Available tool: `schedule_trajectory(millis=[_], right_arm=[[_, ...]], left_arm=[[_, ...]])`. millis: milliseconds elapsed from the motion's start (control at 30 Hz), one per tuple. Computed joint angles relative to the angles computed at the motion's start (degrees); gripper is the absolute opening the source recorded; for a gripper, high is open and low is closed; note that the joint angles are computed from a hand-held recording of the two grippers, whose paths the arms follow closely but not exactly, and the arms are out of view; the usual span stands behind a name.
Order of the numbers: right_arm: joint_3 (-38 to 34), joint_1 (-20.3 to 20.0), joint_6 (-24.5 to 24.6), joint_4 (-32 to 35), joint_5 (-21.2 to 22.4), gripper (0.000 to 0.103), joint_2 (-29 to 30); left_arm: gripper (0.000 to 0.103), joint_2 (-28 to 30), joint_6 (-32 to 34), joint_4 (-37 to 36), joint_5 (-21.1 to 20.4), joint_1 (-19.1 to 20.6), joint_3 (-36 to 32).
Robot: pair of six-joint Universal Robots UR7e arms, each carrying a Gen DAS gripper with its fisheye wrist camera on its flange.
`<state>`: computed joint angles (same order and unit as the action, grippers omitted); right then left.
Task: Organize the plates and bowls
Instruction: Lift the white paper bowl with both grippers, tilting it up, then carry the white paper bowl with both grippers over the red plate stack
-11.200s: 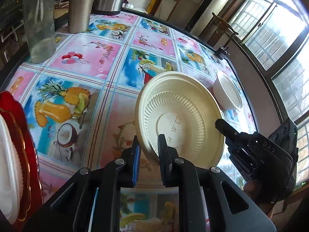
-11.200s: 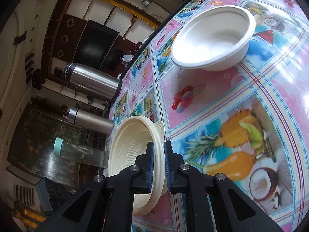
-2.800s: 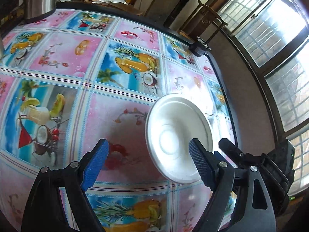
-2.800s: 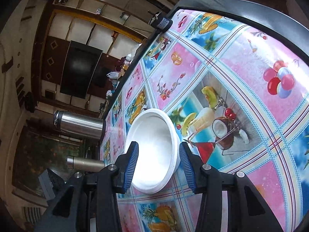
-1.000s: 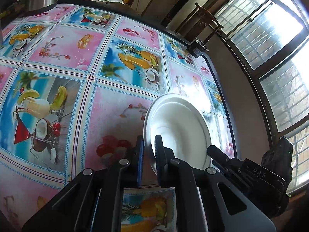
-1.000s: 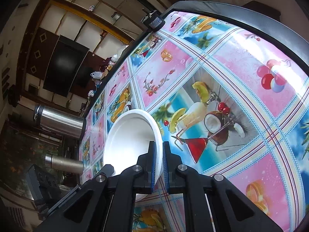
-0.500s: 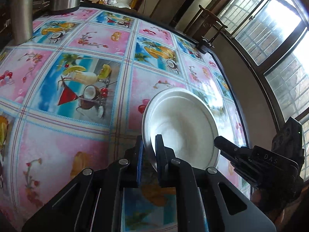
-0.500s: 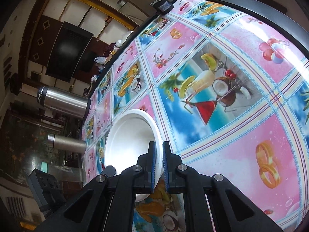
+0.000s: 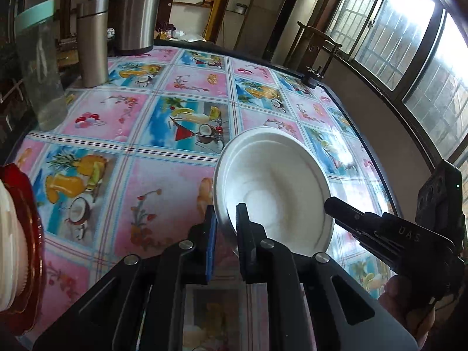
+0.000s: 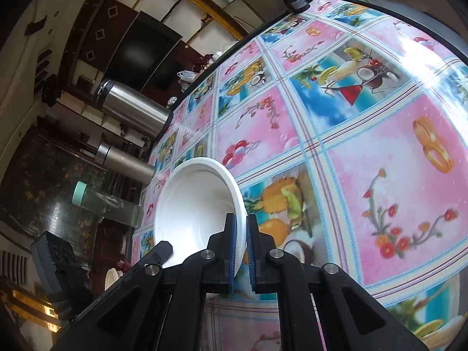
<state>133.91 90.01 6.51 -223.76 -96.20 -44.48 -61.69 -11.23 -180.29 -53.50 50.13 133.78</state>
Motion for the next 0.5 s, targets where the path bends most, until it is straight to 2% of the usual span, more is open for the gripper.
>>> schedule_trajectory(millis=[100,233,400,500], right_arm=[[0.48,1.12,-0.50,-3.22,1.33,0.007,2.04],[0.11,3.68,-0.70,-6.29,0.96,0.007,5.15],[-1.32,6.41,0.52,-5.61,1.03,0.007,7.81],[-2.75,8.91,0.85,-4.35,-0.37,0.007,9.07]], left_arm=[[0.011,-2.95,0.16,-1.12,1.63,-0.83,2.85],[0.011,-7.10,0.36,-2.39,3.52,-1.29,6.50],[0.011,-11.73,0.39,-3.44,4.50,-0.60,9.60],[0.012,-14.65,0.86,-4.41,5.54,0.02,11.39]])
